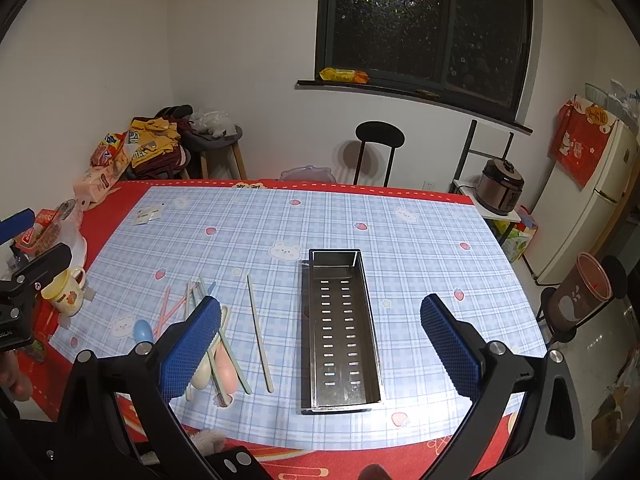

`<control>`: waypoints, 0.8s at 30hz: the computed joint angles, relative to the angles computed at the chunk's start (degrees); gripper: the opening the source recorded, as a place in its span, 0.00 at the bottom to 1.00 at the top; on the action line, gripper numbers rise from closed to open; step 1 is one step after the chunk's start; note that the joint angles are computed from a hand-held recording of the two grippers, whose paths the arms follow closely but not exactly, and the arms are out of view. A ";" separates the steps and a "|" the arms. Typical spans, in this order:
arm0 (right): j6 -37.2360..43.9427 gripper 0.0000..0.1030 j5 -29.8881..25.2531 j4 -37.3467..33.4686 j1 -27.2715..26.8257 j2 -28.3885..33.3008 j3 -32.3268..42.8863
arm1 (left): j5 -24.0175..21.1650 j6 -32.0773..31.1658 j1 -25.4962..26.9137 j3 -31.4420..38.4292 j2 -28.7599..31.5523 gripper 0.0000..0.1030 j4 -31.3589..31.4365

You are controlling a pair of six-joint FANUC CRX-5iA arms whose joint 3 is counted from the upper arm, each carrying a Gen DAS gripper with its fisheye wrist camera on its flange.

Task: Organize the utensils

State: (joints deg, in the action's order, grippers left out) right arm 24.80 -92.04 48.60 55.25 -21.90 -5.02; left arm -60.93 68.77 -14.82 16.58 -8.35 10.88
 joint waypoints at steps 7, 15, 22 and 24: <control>-0.57 0.95 -0.26 0.42 0.58 -0.05 -0.24 | -0.06 0.02 -0.06 0.07 0.02 0.95 -0.02; -0.11 0.95 0.64 -0.84 -0.18 -0.07 0.31 | -0.39 -2.20 0.91 -0.77 -0.11 0.95 3.05; 7.28 0.95 8.51 -9.65 -5.90 0.08 2.73 | -3.15 -3.25 6.15 -1.06 2.09 0.95 10.77; 11.02 0.95 10.72 -13.01 -7.93 0.76 3.71 | -3.59 -2.90 6.61 -0.43 2.75 0.95 9.27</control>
State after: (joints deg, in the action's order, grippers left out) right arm 35.82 -81.32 35.59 47.32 -21.14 -1.30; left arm -64.52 65.86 -8.22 16.15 -5.59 20.15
